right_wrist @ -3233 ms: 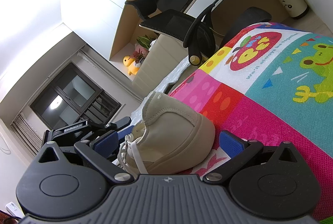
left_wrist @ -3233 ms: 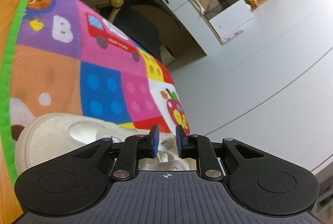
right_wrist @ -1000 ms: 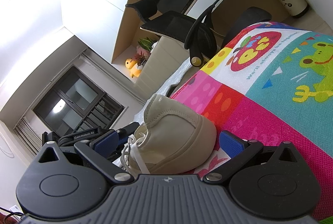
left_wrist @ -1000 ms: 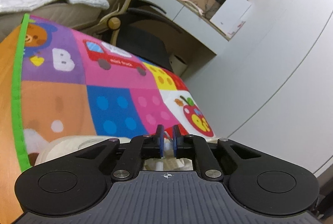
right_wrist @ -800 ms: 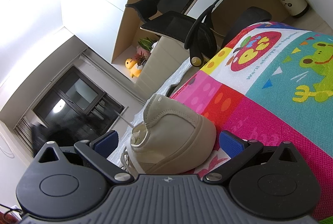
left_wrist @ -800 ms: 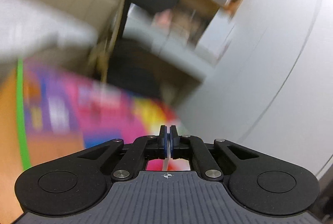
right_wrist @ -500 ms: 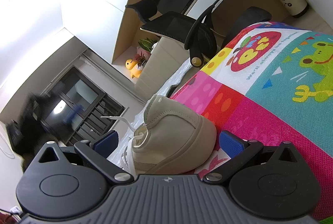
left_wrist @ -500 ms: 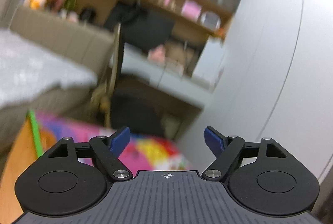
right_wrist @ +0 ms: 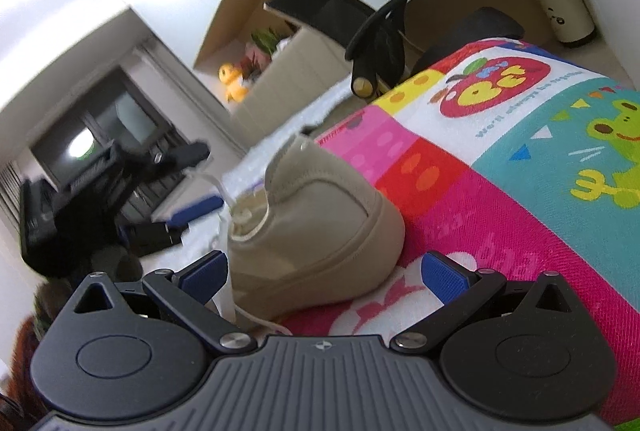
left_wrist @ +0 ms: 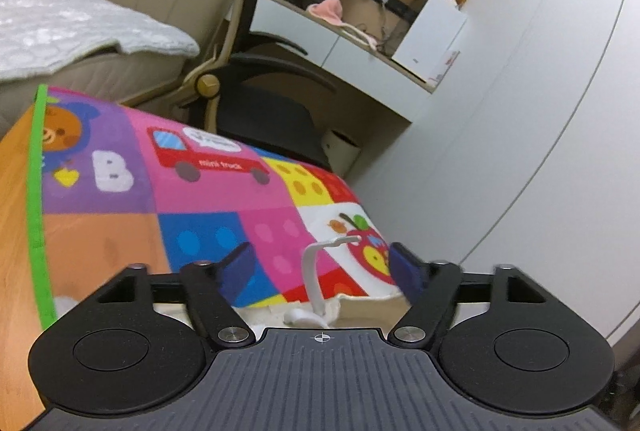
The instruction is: Lace up shoes with both hands
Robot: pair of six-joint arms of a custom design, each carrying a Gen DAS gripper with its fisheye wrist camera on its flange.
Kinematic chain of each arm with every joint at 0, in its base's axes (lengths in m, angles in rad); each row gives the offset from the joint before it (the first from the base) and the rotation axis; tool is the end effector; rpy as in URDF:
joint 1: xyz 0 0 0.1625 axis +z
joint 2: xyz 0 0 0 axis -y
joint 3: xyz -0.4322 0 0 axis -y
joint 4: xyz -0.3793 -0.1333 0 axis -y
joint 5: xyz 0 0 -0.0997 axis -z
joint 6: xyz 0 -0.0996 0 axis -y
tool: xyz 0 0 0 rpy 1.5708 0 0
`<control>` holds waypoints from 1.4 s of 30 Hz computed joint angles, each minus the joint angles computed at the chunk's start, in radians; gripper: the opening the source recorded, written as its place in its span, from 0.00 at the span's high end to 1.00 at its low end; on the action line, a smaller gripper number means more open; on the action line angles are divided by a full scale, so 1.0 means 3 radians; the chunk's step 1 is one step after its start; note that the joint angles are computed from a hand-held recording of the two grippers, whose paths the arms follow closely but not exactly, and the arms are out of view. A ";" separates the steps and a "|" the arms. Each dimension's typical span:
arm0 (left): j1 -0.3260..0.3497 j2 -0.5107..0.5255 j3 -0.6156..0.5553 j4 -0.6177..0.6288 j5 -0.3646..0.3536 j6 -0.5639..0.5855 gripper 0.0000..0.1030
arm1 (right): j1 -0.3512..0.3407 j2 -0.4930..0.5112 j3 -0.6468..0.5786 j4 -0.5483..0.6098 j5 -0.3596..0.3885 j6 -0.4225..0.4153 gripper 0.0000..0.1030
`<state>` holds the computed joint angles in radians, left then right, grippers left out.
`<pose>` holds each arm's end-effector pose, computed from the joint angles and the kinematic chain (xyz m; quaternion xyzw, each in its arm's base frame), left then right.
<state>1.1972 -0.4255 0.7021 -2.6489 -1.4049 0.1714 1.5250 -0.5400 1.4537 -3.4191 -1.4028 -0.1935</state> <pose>-0.1885 -0.8911 0.2406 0.2158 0.8924 -0.3945 0.0367 0.1159 -0.7467 0.1062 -0.1033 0.8844 -0.4546 0.0208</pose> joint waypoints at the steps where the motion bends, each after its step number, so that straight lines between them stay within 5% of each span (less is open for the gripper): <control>1: -0.0006 0.0005 -0.0005 0.0003 0.0046 0.0006 0.61 | 0.0011 -0.0002 -0.0001 0.0027 -0.0032 -0.0027 0.00; 2: -0.0012 0.0009 -0.0009 0.0007 0.0092 0.0011 0.87 | 0.0012 -0.0003 0.0001 0.0030 -0.0035 -0.0034 0.00; 3: -0.0017 0.0004 -0.0013 0.0026 0.0117 0.0005 0.96 | 0.0013 -0.0004 0.0004 0.0033 -0.0038 -0.0040 0.00; 20: -0.0145 -0.0090 0.0061 -0.0430 0.0307 0.0540 0.97 | -0.0049 0.0013 0.0012 -0.0077 0.0176 0.0067 0.00; 24: -0.0268 -0.0204 0.0186 -0.1197 0.0074 0.1022 0.98 | -0.0056 0.0017 0.0003 -0.0081 0.0199 0.0081 0.00; 27: -0.0311 -0.0321 0.0313 -0.1353 -0.0088 0.1094 0.91 | -0.0061 0.0021 -0.0004 -0.0086 0.0213 0.0093 0.00; 29: -0.0285 -0.0374 0.0396 -0.1156 -0.0114 0.1014 0.52 | -0.0065 0.0021 -0.0004 -0.0089 0.0224 0.0098 0.00; 31: -0.0247 -0.0370 0.0448 -0.0890 -0.0012 0.0940 0.44 | -0.0069 0.0019 0.0000 -0.0096 0.0234 0.0103 0.00; 35: -0.0162 -0.0207 0.0206 -0.0075 0.0272 0.0461 0.39 | -0.0076 0.0020 -0.0002 -0.0100 0.0252 0.0111 0.00; 39: -0.0052 0.0023 -0.0237 0.0532 0.0180 0.0043 0.39 | -0.0079 0.0024 -0.0012 -0.0098 0.0259 0.0115 0.00; 42: -0.0024 0.0140 -0.0434 0.0672 0.0131 -0.0007 0.66 | -0.0082 0.0026 -0.0014 -0.0103 0.0272 0.0122 0.00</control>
<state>1.1900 -0.3834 0.5718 -2.4473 -1.3657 0.1693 1.5003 -0.5323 1.4494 -3.4500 -1.3213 -0.1568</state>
